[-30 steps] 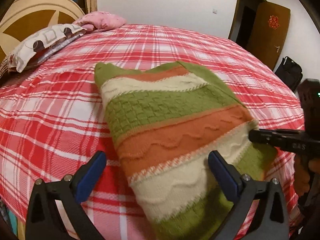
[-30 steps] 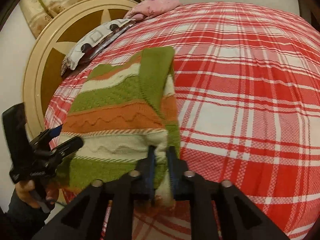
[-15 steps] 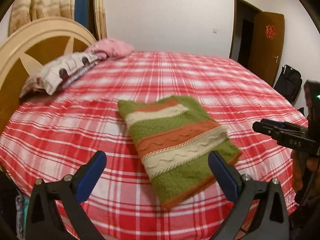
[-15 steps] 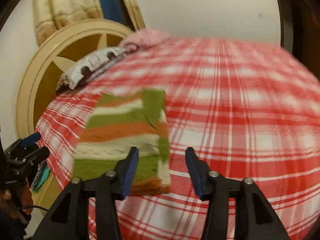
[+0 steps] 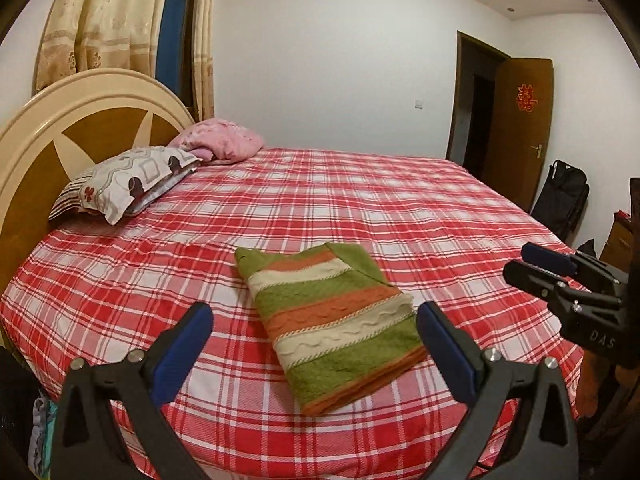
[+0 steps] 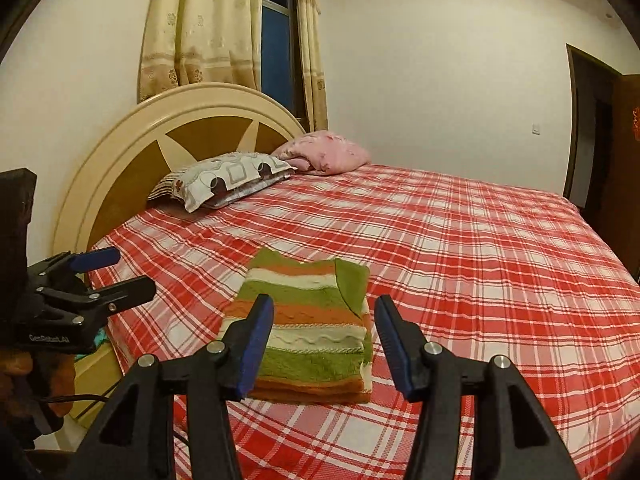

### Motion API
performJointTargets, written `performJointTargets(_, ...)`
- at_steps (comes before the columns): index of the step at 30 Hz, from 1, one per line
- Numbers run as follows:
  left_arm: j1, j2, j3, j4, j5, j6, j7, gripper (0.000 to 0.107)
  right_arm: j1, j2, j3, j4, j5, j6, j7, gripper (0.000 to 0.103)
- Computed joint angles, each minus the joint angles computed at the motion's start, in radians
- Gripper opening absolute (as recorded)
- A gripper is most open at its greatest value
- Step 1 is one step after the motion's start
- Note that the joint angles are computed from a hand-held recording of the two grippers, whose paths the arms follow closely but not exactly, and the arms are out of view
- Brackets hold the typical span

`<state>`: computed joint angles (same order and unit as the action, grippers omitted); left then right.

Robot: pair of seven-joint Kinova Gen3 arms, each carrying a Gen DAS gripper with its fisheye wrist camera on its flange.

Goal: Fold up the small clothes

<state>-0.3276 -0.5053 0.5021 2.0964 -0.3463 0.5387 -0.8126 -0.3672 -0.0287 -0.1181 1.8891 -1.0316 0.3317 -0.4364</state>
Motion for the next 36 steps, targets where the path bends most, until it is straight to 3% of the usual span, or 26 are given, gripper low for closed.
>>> performJointTargets(31, -0.006, -0.021, 0.011, -0.011, 0.031, 0.008, -0.026, 0.103, -0.013, -0.037, 0.040, 0.052, -0.180, 0.021, 0.171, 0.054)
performJointTargets(36, -0.007, -0.018, 0.013, -0.013, 0.032, 0.012, -0.027, 0.103, -0.011, -0.036, 0.032, 0.049, -0.144, 0.024, 0.134, 0.055)
